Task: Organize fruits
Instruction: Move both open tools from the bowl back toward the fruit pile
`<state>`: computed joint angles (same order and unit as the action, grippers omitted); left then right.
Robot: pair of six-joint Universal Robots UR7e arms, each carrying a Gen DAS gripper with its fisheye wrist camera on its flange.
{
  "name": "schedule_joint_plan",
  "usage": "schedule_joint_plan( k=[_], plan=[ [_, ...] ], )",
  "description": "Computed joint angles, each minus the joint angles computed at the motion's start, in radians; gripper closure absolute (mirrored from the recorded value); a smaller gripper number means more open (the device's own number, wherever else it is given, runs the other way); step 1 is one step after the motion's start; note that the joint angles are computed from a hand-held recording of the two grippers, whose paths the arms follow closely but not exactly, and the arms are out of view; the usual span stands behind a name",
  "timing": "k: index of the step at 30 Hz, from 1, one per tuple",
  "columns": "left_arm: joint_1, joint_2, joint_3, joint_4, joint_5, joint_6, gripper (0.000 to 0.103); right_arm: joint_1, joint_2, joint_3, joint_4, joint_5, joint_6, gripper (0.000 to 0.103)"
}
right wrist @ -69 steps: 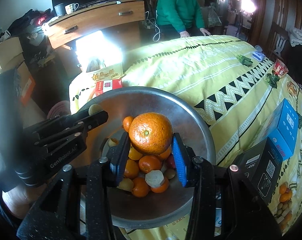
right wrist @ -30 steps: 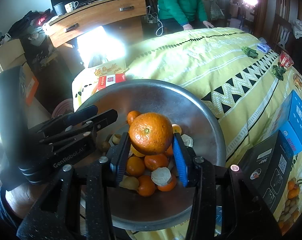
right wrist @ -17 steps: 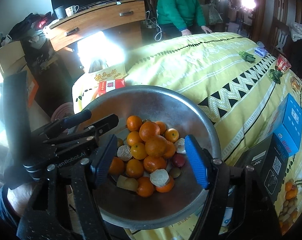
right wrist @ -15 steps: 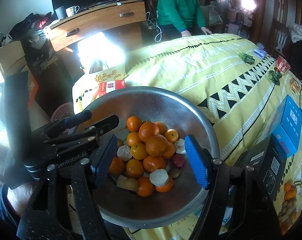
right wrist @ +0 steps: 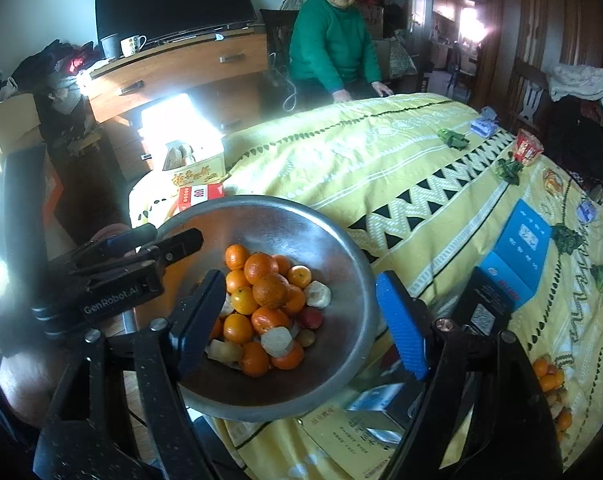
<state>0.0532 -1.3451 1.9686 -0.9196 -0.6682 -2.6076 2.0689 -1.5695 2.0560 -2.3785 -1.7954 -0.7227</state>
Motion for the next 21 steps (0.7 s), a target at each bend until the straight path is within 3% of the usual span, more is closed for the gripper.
schedule_joint_plan(
  k=[6,14,21],
  plan=[
    [0.004,0.079,-0.070,-0.027,0.071,0.064,0.022,-0.048,-0.094,0.019,-0.151,-0.094,-0.015,0.000],
    [0.052,0.177,-0.112,-0.259,0.165,0.303,0.022,-0.113,-0.111,0.001,-0.330,-0.296,-0.004,0.000],
    [0.070,0.268,-0.174,-0.405,0.207,0.480,0.022,-0.163,-0.156,-0.003,-0.343,-0.306,-0.015,0.000]
  ],
)
